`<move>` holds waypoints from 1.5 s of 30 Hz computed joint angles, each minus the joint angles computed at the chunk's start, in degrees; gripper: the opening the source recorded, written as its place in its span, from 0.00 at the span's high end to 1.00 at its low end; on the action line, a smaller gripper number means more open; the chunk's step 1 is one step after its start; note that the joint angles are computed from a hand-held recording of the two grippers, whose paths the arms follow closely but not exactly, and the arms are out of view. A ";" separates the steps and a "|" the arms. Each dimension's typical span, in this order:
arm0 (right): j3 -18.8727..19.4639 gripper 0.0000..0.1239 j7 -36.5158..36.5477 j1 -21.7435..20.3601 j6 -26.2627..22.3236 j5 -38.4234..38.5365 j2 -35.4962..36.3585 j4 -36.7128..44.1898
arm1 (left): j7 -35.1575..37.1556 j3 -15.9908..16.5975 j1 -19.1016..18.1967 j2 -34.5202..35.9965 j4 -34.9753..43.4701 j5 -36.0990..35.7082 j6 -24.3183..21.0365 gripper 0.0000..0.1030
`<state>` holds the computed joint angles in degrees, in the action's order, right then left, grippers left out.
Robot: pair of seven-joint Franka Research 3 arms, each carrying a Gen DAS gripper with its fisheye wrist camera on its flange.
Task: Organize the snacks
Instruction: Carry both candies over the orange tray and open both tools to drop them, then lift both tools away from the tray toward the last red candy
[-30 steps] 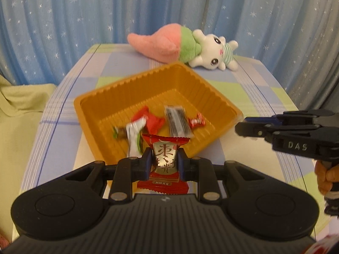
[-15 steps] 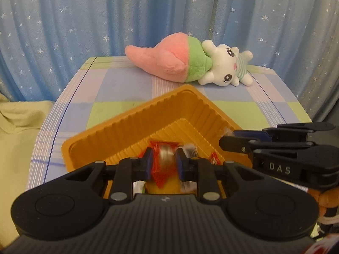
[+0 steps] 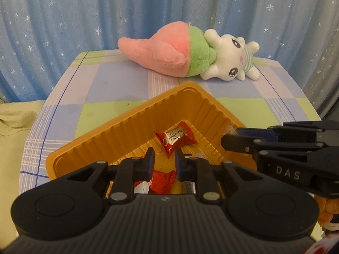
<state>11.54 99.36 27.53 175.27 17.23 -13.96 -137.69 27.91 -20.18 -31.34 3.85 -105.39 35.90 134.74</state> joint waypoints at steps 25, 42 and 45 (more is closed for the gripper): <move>1.10 0.51 1.48 -0.03 4.91 -0.31 -0.32 -0.32 | -2.30 -0.95 0.35 -4.18 -3.49 -0.79 -1.31 0.76; 4.12 0.43 11.68 -0.68 -3.25 1.80 -18.06 -11.97 | -8.05 -4.94 0.87 -17.53 -13.42 -5.30 -2.65 0.49; 4.80 0.42 14.34 -0.82 -5.52 1.35 -21.85 -13.93 | -9.11 -5.85 0.52 -19.82 -14.80 -6.37 -3.77 0.48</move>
<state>16.34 113.70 26.70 169.75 18.57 -35.81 -151.62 18.80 -26.03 -30.82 -15.97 -120.19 29.53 130.96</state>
